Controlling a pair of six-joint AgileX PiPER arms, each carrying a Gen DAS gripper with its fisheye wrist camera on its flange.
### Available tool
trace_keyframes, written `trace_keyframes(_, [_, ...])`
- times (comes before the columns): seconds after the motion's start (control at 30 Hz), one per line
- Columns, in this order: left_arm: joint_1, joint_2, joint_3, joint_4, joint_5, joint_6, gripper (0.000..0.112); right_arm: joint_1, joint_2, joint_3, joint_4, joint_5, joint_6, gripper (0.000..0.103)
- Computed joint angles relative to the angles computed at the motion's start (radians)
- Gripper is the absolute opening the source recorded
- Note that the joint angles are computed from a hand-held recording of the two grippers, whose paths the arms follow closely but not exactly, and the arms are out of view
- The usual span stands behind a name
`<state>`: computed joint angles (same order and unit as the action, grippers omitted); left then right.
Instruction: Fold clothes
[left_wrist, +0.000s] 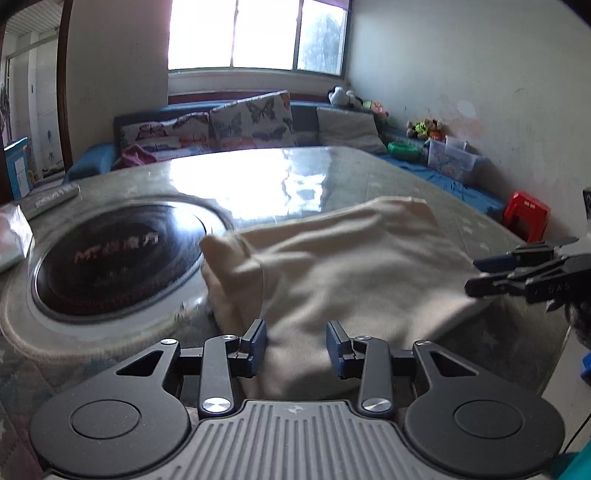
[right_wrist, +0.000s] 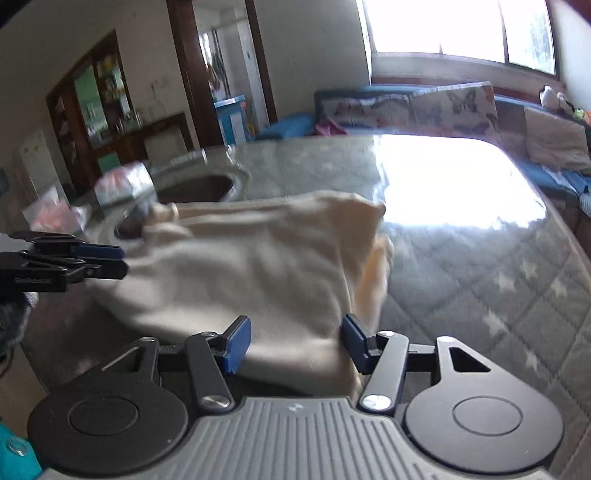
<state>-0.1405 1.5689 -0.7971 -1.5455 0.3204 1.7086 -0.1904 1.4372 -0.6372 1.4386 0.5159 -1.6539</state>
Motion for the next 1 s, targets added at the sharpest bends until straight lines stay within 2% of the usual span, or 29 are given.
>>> trace_keyframes(0.07, [0.011,-0.007,0.017,-0.001,0.013,0.015,0.037,-0.008,-0.017,0.014,-0.022,0.011,0.017,0.056])
trace_keyframes(0.23, [0.06,-0.028,0.03,0.151,0.098,-0.079,0.037,-0.008,-0.077,0.034,-0.177,0.027,0.106,0.056])
trace_keyframes(0.37, [0.108,-0.043,0.029,0.24,0.174,-0.123,0.038,-0.048,-0.091,-0.006,-0.333,0.112,0.236,0.056])
trace_keyframes(0.43, [0.124,-0.048,0.011,0.275,0.192,-0.145,0.038,-0.077,-0.092,-0.035,-0.365,0.162,0.278,0.055])
trace_keyframes(0.53, [0.146,-0.05,-0.024,0.249,0.21,-0.138,0.04,-0.103,-0.095,-0.06,-0.316,0.189,0.255,0.055])
trace_keyframes(0.67, [0.113,0.0,-0.11,0.203,0.174,-0.17,0.039,-0.057,-0.05,-0.099,-0.182,0.118,0.186,0.055])
trace_keyframes(0.8, [0.032,0.083,-0.211,0.173,0.124,-0.217,0.038,0.033,0.067,-0.184,-0.065,0.033,0.163,0.055])
trace_keyframes(0.97, [-0.05,0.207,-0.365,0.235,0.101,-0.348,0.038,0.106,0.21,-0.313,-0.022,-0.019,0.195,0.049])
trace_keyframes(1.0, [-0.061,0.232,-0.395,0.25,0.097,-0.372,0.038,0.117,0.236,-0.337,-0.017,-0.029,0.2,0.043])
